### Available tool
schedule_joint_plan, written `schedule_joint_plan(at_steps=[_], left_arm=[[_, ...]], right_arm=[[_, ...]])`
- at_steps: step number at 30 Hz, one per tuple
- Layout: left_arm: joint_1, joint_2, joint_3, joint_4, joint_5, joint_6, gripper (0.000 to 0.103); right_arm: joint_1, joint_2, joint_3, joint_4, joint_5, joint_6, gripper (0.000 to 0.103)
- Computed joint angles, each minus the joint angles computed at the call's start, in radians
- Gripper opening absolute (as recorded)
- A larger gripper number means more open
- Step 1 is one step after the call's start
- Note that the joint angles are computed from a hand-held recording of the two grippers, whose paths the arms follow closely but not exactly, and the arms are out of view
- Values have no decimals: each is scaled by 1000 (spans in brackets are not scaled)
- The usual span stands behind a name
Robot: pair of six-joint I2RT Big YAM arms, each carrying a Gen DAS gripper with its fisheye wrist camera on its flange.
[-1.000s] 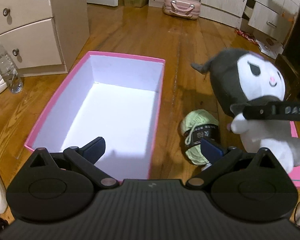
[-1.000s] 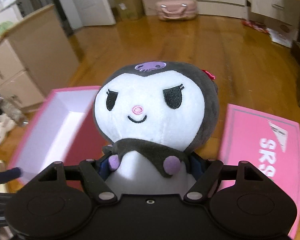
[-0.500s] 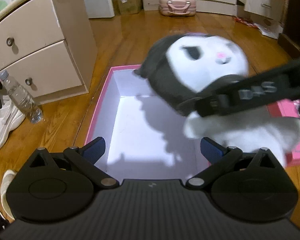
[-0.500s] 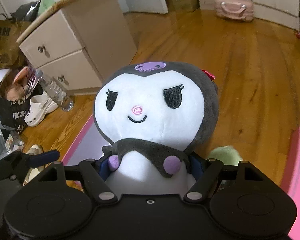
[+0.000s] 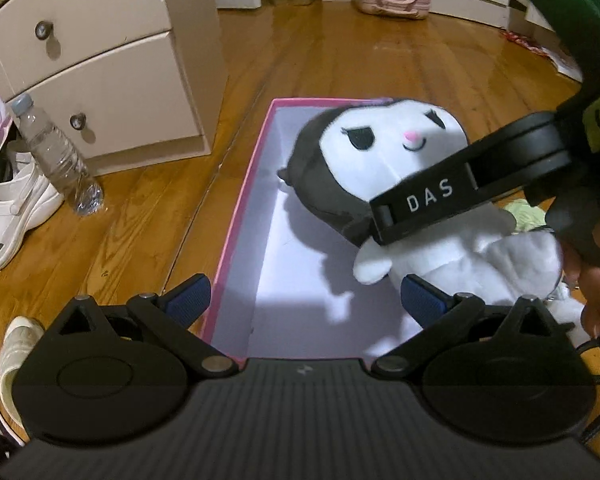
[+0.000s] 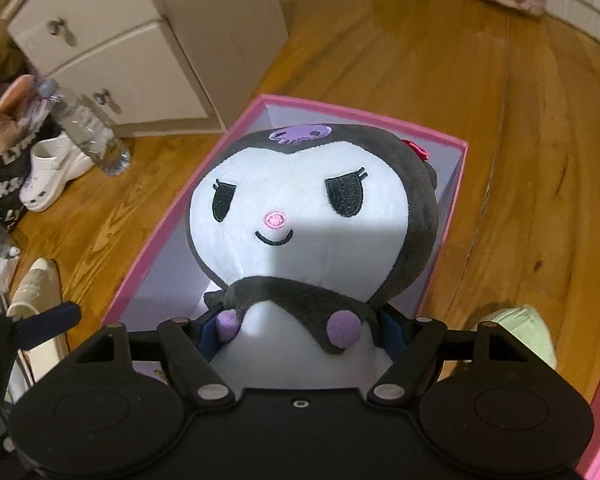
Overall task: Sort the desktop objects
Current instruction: 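Lift and carry the Kuromi plush over the open pink box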
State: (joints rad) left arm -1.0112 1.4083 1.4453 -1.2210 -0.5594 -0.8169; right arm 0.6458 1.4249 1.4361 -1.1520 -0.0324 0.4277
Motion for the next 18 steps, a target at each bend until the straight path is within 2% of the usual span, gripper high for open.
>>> schedule_joint_plan(at_steps=[6,10,18], left_arm=[[21,-3,-16,2,18,-15,103],[21,-2,-21,-19,-16,-24,103],[35,-38,-59,-30,-2,-58,103]], right_arm=[[-5,62,18,-13,-54,45,80],[7,98,41,-7,-42,76,80],[34,139,79,-18,-21,118,82]])
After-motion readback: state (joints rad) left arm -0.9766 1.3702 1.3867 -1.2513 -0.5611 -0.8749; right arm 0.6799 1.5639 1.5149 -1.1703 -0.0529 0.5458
